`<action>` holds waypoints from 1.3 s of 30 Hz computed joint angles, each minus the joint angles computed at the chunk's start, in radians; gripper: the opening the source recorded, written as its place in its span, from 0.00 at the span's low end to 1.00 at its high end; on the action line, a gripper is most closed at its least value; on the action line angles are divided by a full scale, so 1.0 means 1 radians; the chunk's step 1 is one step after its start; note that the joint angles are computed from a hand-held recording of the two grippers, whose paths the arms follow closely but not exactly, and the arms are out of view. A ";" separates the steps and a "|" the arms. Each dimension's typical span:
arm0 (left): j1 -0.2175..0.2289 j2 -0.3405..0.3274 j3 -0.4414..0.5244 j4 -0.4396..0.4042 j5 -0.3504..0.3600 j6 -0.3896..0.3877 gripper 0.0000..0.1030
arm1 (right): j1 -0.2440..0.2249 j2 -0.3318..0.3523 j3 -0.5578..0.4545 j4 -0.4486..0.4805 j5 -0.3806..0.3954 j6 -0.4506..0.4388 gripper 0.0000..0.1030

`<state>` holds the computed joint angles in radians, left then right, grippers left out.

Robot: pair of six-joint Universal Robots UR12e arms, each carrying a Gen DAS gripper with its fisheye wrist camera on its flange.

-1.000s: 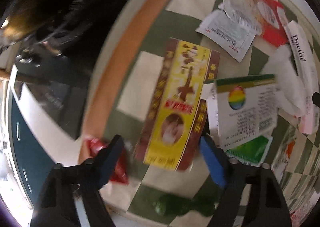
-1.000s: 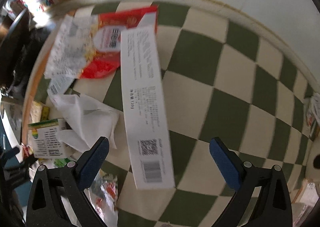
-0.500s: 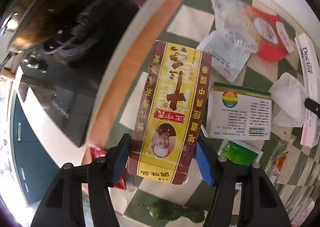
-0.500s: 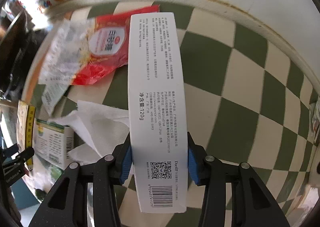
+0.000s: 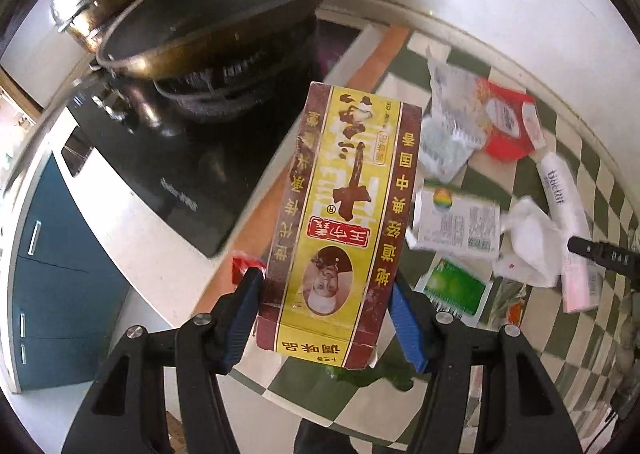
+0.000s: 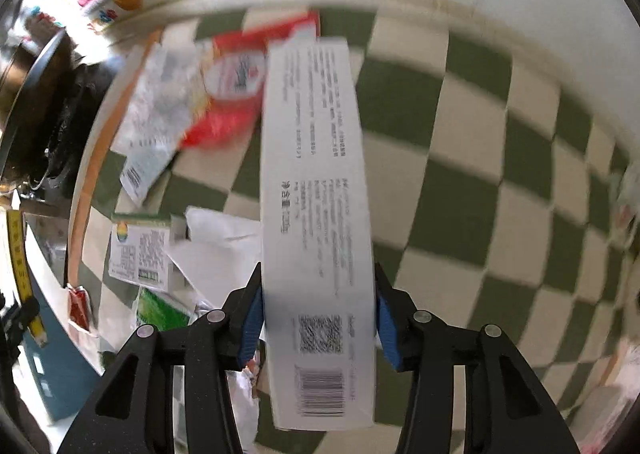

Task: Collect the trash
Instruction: 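Carry both boxes to the white bin and open both tools to drop them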

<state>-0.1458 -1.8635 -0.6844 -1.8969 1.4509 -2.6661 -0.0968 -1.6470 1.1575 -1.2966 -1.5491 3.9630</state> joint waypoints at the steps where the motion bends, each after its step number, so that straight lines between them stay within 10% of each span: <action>1: 0.001 -0.009 0.012 -0.017 0.000 0.004 0.57 | 0.000 -0.016 0.026 0.000 0.007 0.025 0.49; 9: 0.022 0.001 -0.013 -0.068 0.007 -0.016 0.57 | 0.056 -0.055 0.051 -0.014 -0.118 0.146 0.47; 18: 0.148 0.012 0.052 -0.049 -0.090 -0.021 0.57 | 0.217 0.062 -0.201 -0.084 -0.217 0.112 0.47; 30: 0.419 0.050 -0.128 0.038 0.026 -0.070 0.57 | 0.503 0.456 -0.506 -0.226 0.096 -0.123 0.47; 39: 0.536 0.016 -0.501 0.112 0.093 -0.124 0.57 | 0.568 0.552 -0.185 -0.348 0.328 -0.203 0.47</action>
